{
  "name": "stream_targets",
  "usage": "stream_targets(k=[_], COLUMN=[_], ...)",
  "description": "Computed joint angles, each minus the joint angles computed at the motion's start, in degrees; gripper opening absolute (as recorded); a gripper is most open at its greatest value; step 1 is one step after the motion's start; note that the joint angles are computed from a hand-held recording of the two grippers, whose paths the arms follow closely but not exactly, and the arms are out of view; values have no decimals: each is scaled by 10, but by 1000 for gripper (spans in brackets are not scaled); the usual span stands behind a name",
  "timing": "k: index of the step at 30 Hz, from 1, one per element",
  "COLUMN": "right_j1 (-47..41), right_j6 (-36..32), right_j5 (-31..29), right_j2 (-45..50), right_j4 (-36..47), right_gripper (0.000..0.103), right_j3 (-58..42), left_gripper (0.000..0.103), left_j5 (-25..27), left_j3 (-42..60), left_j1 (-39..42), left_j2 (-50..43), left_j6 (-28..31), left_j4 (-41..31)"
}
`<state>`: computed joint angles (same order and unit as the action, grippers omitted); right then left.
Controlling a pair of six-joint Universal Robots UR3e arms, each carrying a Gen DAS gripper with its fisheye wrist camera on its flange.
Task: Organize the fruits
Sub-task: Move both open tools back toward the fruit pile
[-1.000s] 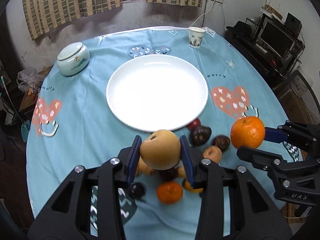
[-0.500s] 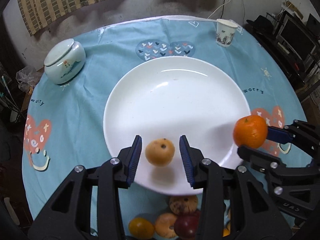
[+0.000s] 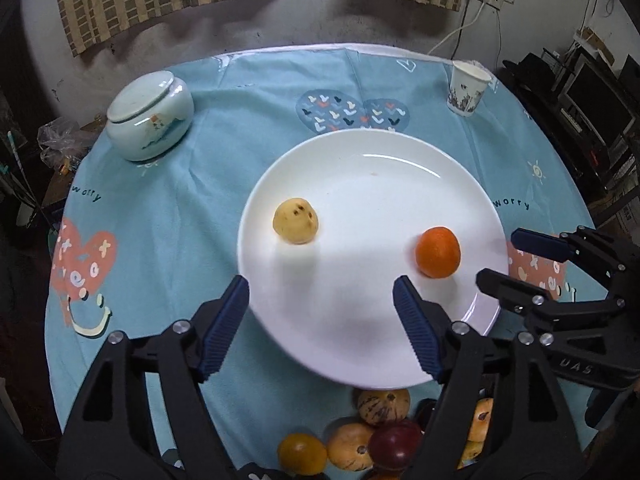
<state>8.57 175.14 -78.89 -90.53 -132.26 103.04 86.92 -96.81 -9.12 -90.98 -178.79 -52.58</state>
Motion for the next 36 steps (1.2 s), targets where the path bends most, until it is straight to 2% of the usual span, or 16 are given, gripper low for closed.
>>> stream_targets(k=[3, 8, 11, 16, 18, 20, 24, 27, 34, 36], right_j1=[-14, -34, -9, -16, 7, 33, 63, 64, 12, -6], right_j6=[-17, -60, -59, -47, -22, -1, 21, 16, -37, -56], right_j5=[18, 45, 22, 41, 25, 15, -1, -6, 18, 39], right_j2=[-105, -316, -425, -555, -564, -554, -502, -475, -457, -448], right_j4=[22, 119, 186, 294, 283, 257, 187, 162, 168, 178], right_gripper=[60, 60, 60, 60, 60, 60, 60, 60, 59, 57], right_j3=[60, 181, 242, 310, 332, 347, 366, 369, 369, 367], left_gripper=[84, 86, 86, 86, 87, 87, 87, 87, 87, 87], left_j5=[-6, -11, -21, -47, -34, 1, 57, 28, 14, -28], left_j3=[-54, -156, -214, -291, -308, -321, -342, -360, -389, -390], left_j1=[19, 22, 15, 25, 19, -5, -52, -29, -45, -12], left_j2=[87, 239, 327, 454, 475, 478, 477, 522, 537, 551], left_j6=[10, 34, 38, 28, 31, 15, -8, 16, 7, 15], left_j4=[5, -16, -62, -171, -197, -205, -180, -178, -145, -174])
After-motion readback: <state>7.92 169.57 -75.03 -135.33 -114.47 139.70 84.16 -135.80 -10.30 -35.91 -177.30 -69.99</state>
